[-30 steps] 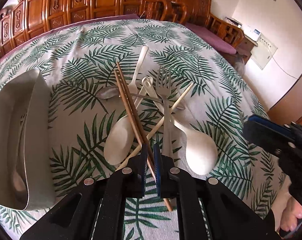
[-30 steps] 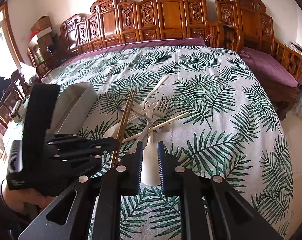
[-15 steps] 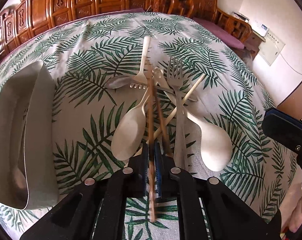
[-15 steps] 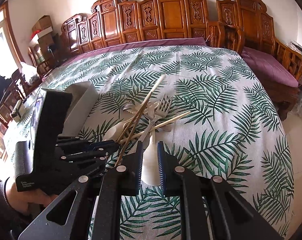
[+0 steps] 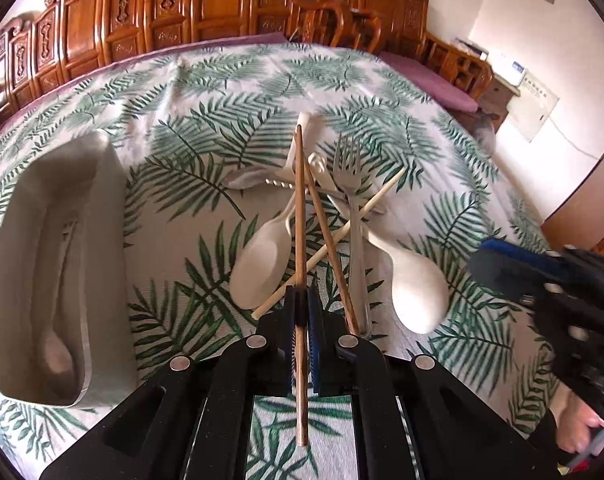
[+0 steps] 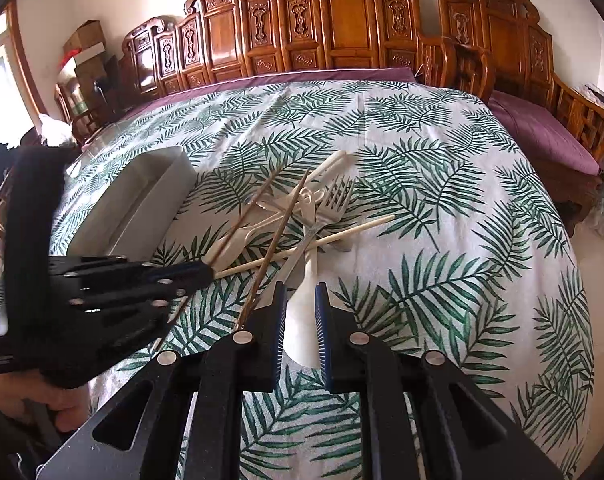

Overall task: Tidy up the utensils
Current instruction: 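Release the chopstick into the grey tray with the left tool while the right grasps another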

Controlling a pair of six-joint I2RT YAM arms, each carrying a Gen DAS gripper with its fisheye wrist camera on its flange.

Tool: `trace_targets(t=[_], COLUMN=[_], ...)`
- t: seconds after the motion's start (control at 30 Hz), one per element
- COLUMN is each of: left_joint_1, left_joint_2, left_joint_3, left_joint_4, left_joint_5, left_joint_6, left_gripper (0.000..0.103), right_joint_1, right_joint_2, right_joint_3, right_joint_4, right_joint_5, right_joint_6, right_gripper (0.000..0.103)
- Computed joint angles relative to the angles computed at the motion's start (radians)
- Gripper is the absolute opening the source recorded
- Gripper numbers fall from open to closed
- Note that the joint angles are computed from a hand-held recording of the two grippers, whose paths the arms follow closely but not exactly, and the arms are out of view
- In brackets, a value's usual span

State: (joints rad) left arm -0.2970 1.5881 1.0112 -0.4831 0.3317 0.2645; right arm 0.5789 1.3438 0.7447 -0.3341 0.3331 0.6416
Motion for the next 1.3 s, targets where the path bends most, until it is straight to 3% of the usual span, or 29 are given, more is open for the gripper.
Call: trace_targets(t=[0.53,0.93,1.3], left_joint_1=[0.136,0.202,0.256], left_joint_2=[-0.117,-0.118,-0.118], left_joint_3=[0.014,0.030,0.065], left_joint_4=[-0.101,-0.131,-0.170], left_joint_5=[0.117,0.174,0.209], left_joint_6=[0.103,0.130,0.165], left_gripper=[0.005,0.005,0.005], right_joint_1=[-0.083,-0.130,-0.140], right_joint_2=[0.335,0.475,0.555], right_joint_3=[0.175,0.323,0.420], right_joint_4=[0.147,0.082,-0.005], right_joint_5=[-0.084,-0.120,-0.128], right_joint_6=[-0.074,-0.122,-0.093], right_gripper=[0.016,0.016,0.016])
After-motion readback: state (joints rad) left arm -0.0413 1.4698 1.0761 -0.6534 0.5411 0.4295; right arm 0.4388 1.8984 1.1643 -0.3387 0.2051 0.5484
